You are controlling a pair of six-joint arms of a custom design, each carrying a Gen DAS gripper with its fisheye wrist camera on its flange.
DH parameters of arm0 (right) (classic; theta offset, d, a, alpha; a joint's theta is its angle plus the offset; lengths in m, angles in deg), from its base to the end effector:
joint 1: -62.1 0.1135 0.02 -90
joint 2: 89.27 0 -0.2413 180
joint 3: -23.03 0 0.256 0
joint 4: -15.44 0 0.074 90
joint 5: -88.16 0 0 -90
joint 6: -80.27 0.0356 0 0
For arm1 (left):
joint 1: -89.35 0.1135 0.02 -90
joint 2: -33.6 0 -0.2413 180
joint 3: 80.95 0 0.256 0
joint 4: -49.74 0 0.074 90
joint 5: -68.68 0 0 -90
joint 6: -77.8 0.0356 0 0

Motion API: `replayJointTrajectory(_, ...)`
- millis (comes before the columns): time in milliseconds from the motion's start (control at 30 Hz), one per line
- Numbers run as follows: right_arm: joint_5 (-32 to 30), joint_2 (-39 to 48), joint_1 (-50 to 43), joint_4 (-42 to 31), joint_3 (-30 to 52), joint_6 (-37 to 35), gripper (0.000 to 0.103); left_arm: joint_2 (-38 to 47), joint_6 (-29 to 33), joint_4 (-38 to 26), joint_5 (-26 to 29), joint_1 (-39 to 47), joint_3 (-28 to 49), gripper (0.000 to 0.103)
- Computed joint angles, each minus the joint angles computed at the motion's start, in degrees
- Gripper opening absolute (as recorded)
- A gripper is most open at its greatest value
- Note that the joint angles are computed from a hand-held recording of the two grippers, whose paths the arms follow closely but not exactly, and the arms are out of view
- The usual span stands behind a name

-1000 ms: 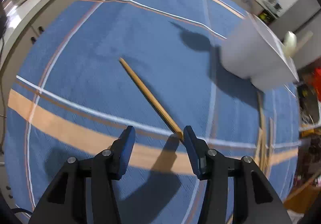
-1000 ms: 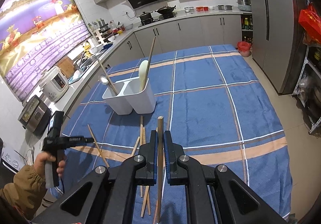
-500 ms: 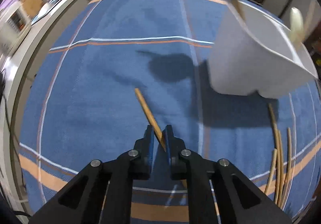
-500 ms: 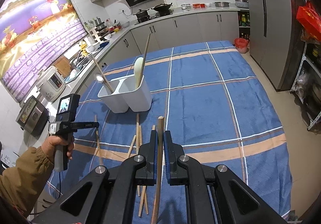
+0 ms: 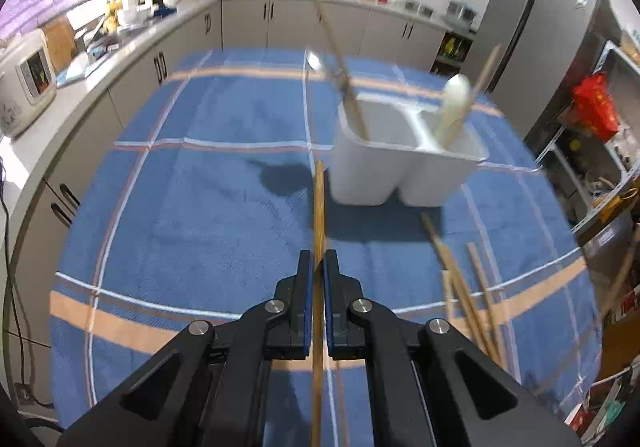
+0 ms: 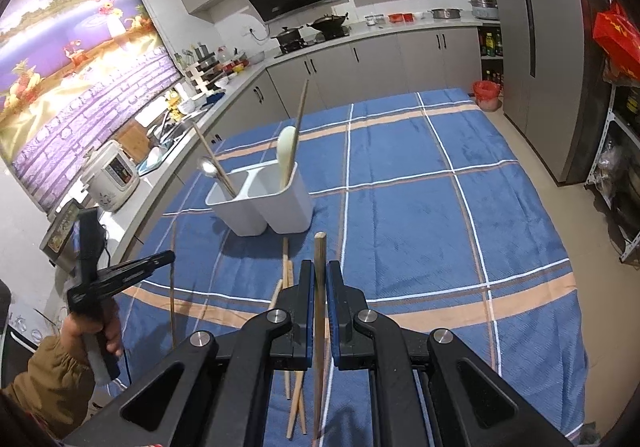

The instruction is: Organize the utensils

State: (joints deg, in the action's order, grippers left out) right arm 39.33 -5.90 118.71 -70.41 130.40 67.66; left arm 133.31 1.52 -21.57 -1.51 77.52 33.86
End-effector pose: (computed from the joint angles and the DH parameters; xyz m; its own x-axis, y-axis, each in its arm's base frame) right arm 0.1701 0.2155 0.3684 -0.5525 0.4966 -0.6694 0.3736 0.8655 0.3337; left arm 0.3574 -0.0872 0.3287 -0.7007 0.3748 -0.6071 0.5595 0.8166 -0.1417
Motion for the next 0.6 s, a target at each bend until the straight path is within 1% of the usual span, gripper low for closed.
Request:
replayJointTrajectory(167, 2.41, 1.53, 2.59, -1.99, 2.77, 1.06, 0.006, -10.51, -0.12, 2.62, 3.48, 1.74, -6.33, 0.004)
replayJointTrajectory(267, 4.06, 2.86, 4.18, -4.06, 5.32, 1.76, 0.006, -16.33, -0.53, 2.76, 6.39, 3.79, -8.79, 0.004)
replayJointTrajectory(333, 5.08, 3.75, 5.02, -5.50, 7.02, 2.20, 0.006, -18.05, -1.37, 2.74, 7.72, 4.70, -8.79, 0.003)
replayJointTrajectory(367, 5.58, 4.06, 5.45, -6.14, 7.80, 2.37, 0.006, -18.73, -2.13, 2.72, 8.62, 5.12, -8.49, 0.000)
replayJointTrajectory(467, 6.90, 4.90, 6.43, -8.06, 10.15, 2.53, 0.006, -19.55, -3.29, 2.28, 10.68, 6.26, -6.54, 0.000)
replayJointTrajectory(600, 8.02, 6.47, 6.70, -9.89, 13.70, 1.46, 0.006, -19.73, -4.71, 3.33, 11.63, 6.02, -4.51, 0.000)
